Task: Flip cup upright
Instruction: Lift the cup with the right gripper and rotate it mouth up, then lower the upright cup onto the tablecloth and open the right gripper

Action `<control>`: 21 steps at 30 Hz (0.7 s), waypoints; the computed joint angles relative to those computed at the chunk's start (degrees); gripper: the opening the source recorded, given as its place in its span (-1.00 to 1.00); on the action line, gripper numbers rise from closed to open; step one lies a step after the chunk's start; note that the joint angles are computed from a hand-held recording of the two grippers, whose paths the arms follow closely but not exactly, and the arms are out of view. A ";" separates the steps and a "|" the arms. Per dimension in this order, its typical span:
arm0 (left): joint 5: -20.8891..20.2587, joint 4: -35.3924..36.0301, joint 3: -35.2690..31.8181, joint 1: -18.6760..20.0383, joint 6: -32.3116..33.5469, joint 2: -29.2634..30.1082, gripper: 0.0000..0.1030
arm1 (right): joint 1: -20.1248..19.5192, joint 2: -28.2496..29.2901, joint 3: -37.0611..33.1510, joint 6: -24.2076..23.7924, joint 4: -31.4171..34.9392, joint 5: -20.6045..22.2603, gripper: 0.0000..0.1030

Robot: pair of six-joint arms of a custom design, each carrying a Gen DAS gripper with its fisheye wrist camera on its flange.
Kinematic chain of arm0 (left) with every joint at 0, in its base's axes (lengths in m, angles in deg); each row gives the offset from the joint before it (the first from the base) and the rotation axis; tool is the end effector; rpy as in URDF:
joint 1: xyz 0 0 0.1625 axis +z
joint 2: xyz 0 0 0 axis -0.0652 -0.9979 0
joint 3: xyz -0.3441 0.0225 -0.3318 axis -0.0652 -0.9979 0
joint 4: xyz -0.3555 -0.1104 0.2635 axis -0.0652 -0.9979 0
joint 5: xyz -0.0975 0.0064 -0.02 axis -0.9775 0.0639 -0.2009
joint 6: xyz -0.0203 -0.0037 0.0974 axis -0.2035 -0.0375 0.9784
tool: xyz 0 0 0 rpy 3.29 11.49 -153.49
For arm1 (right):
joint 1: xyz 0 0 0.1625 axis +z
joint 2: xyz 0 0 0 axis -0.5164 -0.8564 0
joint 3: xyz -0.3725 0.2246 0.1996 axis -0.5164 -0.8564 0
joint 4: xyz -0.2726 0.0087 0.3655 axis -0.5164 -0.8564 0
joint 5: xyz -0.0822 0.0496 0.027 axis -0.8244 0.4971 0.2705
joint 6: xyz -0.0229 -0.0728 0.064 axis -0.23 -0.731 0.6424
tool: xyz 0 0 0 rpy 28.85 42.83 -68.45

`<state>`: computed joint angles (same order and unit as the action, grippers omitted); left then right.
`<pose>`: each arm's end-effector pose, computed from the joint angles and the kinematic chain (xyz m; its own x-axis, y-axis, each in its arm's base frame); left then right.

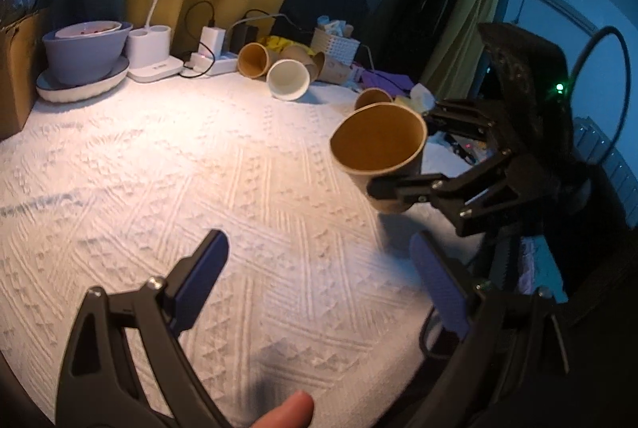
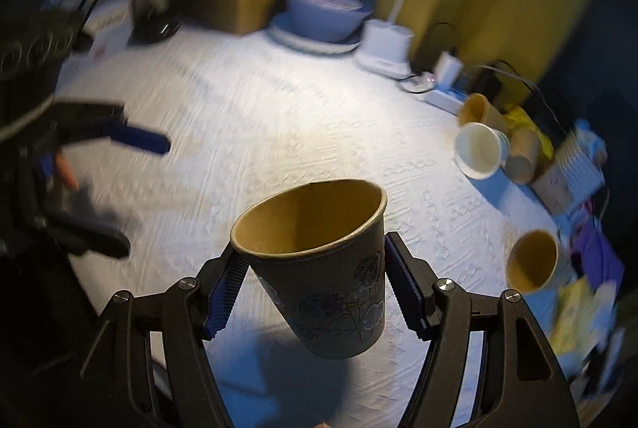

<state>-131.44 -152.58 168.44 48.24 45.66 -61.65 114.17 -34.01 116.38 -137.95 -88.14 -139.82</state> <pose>-0.3768 -0.6570 -0.1019 -0.9010 0.0625 -0.4293 0.3733 0.6157 -0.6939 0.0257 -0.7805 0.3287 -0.1158 -0.9232 0.3665 -0.9766 0.1731 0.1274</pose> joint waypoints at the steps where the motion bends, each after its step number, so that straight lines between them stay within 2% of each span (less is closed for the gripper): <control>1: 0.55 0.47 -0.59 0.06 -0.10 0.31 0.82 | -0.43 0.05 -0.17 1.64 -0.19 1.52 0.38; 9: 3.30 0.90 -3.46 0.17 0.88 2.01 0.82 | -4.15 -0.20 -0.19 14.41 0.39 15.10 0.38; 16: 4.83 -2.36 -4.16 0.34 1.14 2.84 0.82 | -5.83 0.56 -0.52 21.47 0.92 20.09 0.38; 21: 5.69 -4.12 -4.12 0.41 0.70 3.09 0.82 | -6.29 1.31 -0.64 24.12 -0.60 20.84 0.38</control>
<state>-125.76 -156.70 164.32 48.65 46.36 -58.56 107.88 -32.70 115.74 -113.83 -88.74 -118.98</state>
